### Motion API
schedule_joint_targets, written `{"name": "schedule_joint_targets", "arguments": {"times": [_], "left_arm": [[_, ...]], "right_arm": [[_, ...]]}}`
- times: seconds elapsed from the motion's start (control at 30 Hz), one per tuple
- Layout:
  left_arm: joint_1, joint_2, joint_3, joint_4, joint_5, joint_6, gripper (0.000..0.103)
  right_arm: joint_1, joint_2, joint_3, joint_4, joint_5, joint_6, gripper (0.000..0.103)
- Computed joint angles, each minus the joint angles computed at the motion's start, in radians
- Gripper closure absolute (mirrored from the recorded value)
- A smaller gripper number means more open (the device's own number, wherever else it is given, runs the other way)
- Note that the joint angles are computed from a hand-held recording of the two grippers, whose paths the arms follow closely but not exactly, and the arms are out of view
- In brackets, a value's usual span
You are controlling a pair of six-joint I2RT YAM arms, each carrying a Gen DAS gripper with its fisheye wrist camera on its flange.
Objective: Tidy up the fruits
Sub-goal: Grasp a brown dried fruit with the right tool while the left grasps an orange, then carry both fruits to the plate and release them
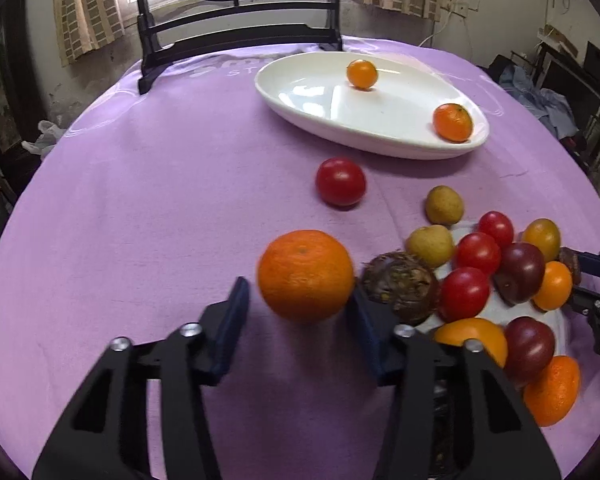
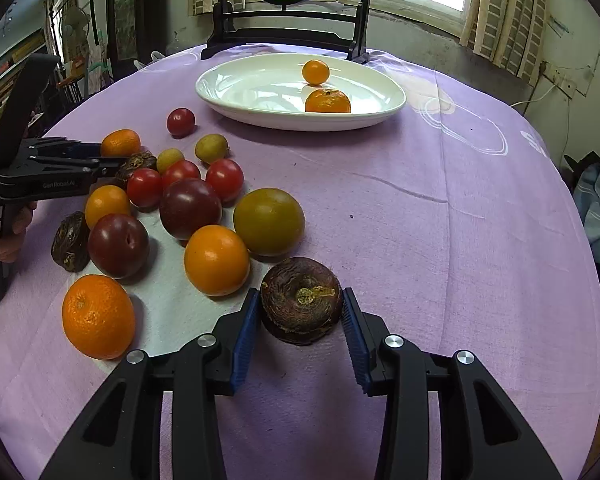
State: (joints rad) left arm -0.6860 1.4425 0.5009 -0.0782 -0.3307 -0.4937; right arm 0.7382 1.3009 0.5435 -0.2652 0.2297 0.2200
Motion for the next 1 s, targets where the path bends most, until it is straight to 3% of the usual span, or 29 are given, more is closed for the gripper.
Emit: {"name": "schedule_joint_targets", "arguments": {"times": [0.27,0.47,0.67,0.83,1.0], "left_arm": [[0.039,-0.086,-0.037,-0.003,0.060,-0.068,0.062],[0.015,-0.226,0.033,-0.113,0.060,-0.064,0.062],[0.008,-0.054,0.245,-0.132,0.007,-0.029,0.062],[0.092,0.144,0.394,-0.089,0.069,-0.022,0.062],[0.153,0.320,0.525,-0.122,0.144,-0.022,0.061]], "right_arm": [[-0.027,-0.095,-0.018,0.005,0.026,0.044,0.062],[-0.044,-0.169,0.046,-0.018,0.067,0.070,0.062],[-0.076,-0.011,0.203,0.076,0.046,0.010,0.062],[-0.118,0.185,0.324,0.168,-0.031,0.013,0.062],[-0.146,0.383,0.480,0.128,-0.136,0.010,0.062]]}}
